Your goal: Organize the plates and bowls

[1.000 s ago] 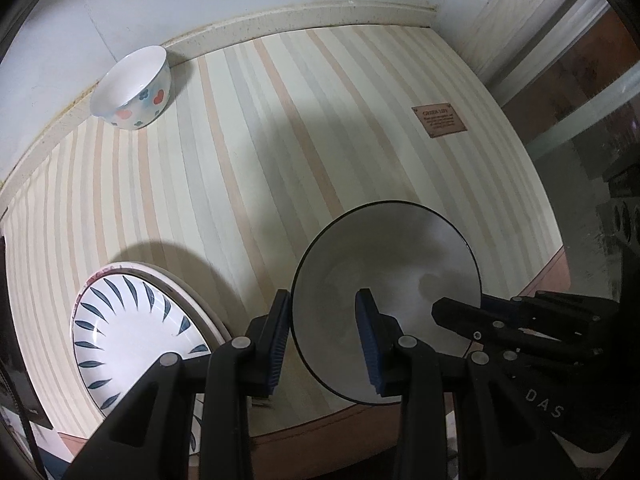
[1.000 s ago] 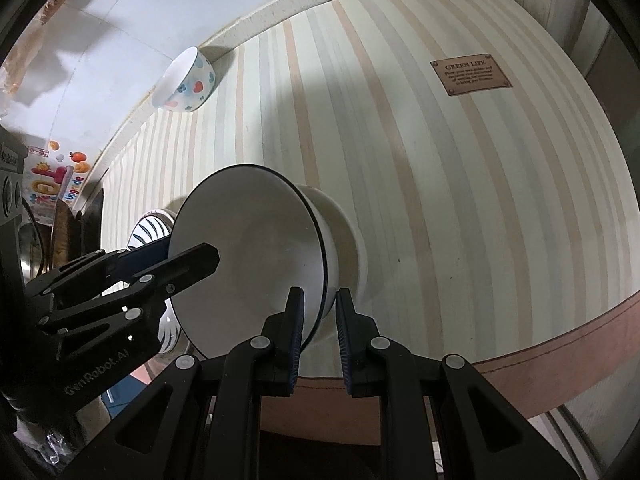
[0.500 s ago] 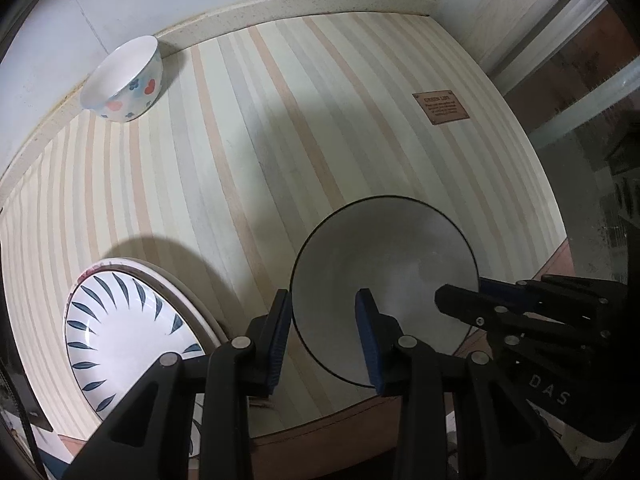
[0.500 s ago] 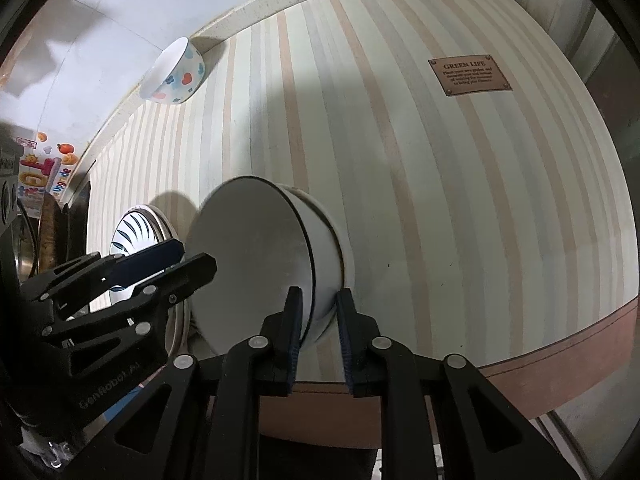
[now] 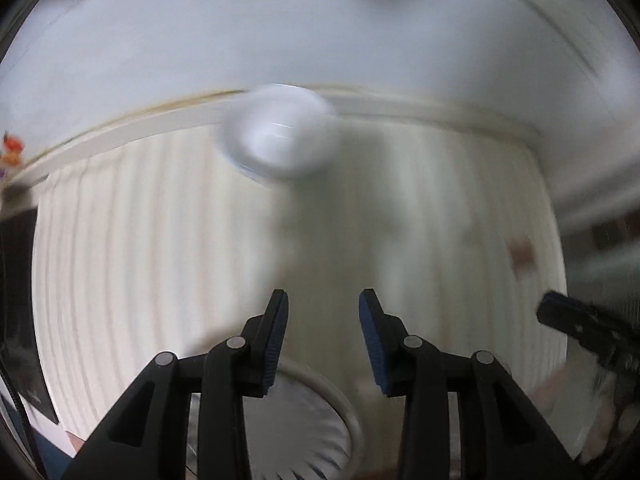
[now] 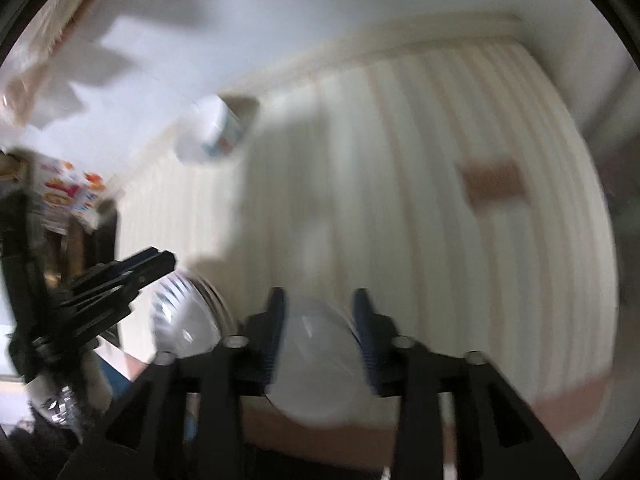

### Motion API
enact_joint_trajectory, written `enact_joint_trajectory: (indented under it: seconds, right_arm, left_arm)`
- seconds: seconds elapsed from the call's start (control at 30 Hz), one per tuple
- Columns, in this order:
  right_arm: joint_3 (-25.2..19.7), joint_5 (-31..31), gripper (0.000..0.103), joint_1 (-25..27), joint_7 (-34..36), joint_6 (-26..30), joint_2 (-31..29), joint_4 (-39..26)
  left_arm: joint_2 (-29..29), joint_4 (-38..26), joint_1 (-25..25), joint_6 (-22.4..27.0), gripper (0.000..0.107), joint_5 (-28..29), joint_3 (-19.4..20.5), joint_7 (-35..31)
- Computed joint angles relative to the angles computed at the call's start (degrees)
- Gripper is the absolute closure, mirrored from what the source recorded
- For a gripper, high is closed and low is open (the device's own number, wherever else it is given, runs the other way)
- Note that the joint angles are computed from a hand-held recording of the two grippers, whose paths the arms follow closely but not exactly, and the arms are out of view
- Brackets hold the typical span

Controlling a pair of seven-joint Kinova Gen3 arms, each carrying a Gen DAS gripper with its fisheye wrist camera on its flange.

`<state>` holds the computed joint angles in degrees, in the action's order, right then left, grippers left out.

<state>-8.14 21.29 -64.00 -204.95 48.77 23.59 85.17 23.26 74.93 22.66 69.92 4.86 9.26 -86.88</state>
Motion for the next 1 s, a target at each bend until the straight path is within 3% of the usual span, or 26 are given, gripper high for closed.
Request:
enact_joint_trajectory:
  seconds: [0.2,0.33,0.4,0.47,0.5,0.53,0.7,1.0]
  right_arm:
    - [-4.21,-0.01,0.057,15.91,13.98,-11.50,8.46,-5.03]
    - [-11.04,-0.04,0.057,25.43,23.30,-11.82,18.37,-15.43]
    - [-12.98,-2.11,0.058,27.87,27.96,-10.77,22.92,-20.62]
    - [-12.88,-5.78,0.070,28.40,32.62,-9.51,25.67,-24.29]
    - [-12.46,-7.47,0.082,28.30,34.95,-8.25,26.97,-26.33]
    - [-10.97,-9.80,0.084,27.65,37.28,-7.20,27.87,-27.93]
    - [-0.59,-19.87,0.086,22.64,43.49,-5.86,28.03,-29.96]
    - [5.28,-20.85,0.086,17.78,42.45,-1.75,26.81,-32.09]
  left_arm:
    - [13.55,-15.93,-4.09,3.74,0.073,2.18,-1.89,5.50]
    - [21.72,-26.02,-4.52,8.21,0.073,3.25,-2.12,6.70]
    - [23.42,-27.52,-4.68,8.31,0.073,3.77,-1.94,6.64]
    - [23.86,-26.83,-5.14,6.90,0.074,4.78,-1.42,5.86]
    - [23.60,-25.83,-5.33,5.79,0.074,5.30,-1.20,5.49]
    - [23.13,-24.86,-5.11,4.88,0.075,5.23,-1.37,5.37]
    - [21.07,-21.47,-2.77,2.56,0.075,3.07,-2.14,5.30]
    - [14.20,-13.48,-0.96,-1.98,0.075,1.91,-1.68,5.69]
